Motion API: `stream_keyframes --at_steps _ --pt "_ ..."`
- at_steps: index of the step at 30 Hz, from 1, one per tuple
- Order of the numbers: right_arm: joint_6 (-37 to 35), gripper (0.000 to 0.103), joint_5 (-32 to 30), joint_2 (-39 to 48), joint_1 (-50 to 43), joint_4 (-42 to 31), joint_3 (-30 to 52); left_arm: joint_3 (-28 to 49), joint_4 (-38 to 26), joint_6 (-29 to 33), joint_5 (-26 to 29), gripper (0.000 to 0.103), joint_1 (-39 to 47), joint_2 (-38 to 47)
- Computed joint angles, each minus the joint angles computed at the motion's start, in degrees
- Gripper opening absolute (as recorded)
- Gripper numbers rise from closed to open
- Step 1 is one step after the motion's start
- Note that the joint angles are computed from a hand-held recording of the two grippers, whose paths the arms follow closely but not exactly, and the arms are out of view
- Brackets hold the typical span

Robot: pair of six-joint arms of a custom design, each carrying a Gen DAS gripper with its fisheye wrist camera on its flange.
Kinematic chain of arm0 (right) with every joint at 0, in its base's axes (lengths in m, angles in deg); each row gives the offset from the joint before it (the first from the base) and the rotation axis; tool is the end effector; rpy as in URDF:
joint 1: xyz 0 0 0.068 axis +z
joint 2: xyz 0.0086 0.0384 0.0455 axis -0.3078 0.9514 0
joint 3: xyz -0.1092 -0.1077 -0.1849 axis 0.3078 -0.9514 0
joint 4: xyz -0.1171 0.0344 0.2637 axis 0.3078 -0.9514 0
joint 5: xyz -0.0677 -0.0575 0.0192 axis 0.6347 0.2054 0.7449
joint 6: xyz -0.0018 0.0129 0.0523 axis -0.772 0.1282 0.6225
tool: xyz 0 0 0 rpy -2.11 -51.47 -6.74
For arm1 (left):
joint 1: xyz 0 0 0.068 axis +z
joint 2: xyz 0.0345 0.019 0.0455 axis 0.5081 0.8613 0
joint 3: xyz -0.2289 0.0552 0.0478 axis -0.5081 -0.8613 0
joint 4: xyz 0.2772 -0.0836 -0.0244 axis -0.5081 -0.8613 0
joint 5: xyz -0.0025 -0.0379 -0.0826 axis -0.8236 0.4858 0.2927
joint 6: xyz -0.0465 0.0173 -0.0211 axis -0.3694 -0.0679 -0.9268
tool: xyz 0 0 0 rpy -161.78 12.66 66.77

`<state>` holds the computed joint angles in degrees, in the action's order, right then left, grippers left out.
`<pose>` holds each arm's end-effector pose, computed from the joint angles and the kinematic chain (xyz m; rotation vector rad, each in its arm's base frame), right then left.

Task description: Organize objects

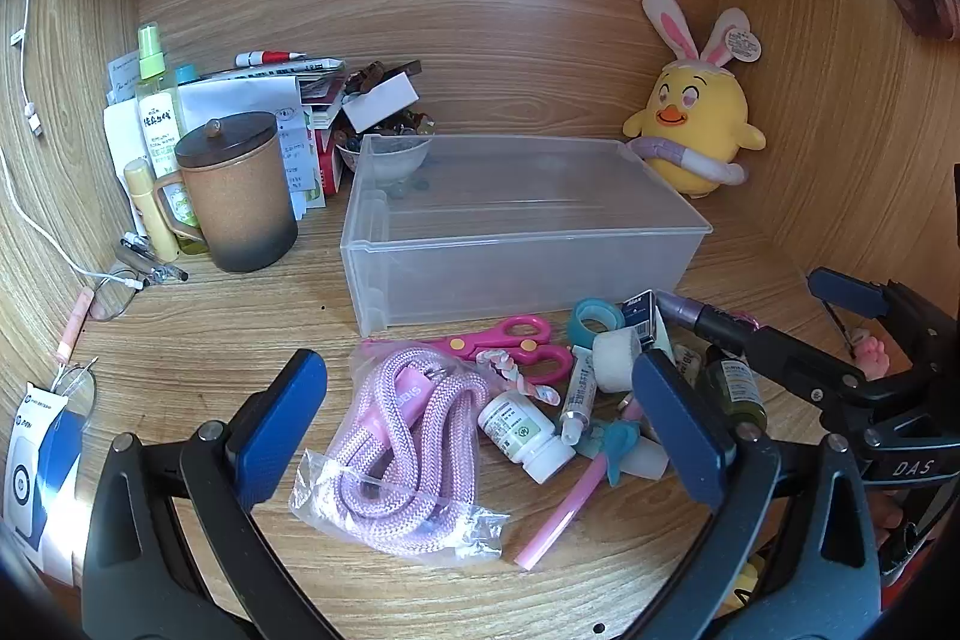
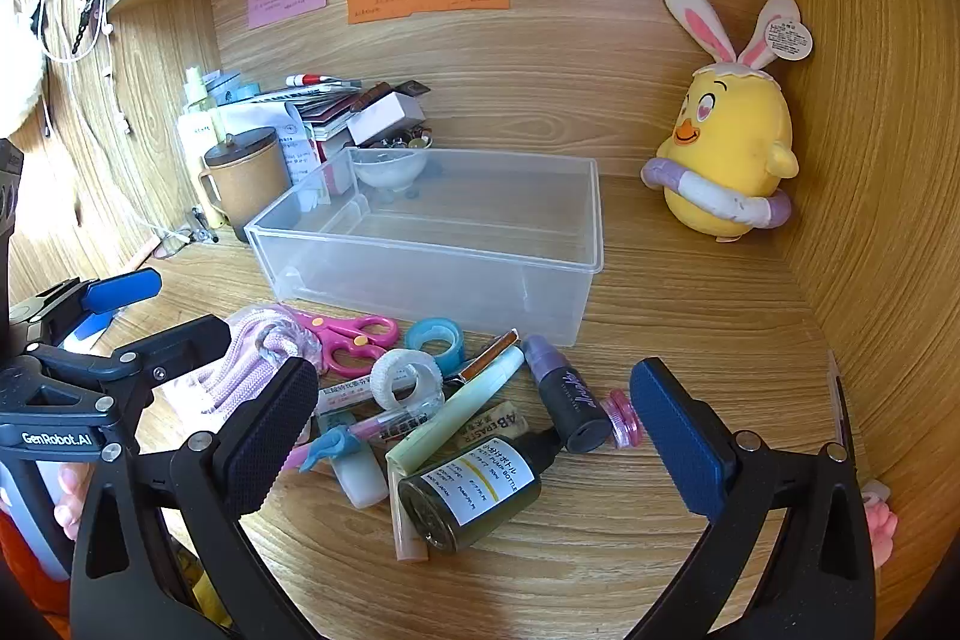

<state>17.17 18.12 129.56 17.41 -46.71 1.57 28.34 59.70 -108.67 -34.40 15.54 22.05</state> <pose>0.2621 0.1881 0.1889 -0.6886 2.1296 0.4063 0.1891 -0.0379 0.1784 -0.3120 2.2134 0.0554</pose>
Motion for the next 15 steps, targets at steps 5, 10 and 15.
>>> stream_keyframes --at_steps 5,10,15 --pt "0.1 0.103 0.0 0.1 0.0 0.0 0.0 -0.1 -0.1 -0.3 -0.3 0.103 -0.4 -0.2" --pt "0.0 0.103 -0.1 0.1 0.0 -0.1 0.1 -0.1 -0.2 -0.6 -0.7 0.103 -1.2 -0.2" --pt "0.0 0.103 -0.1 0.1 0.1 -0.1 -0.1 0.0 -0.3 -0.9 -0.7 0.103 -1.3 -0.1"
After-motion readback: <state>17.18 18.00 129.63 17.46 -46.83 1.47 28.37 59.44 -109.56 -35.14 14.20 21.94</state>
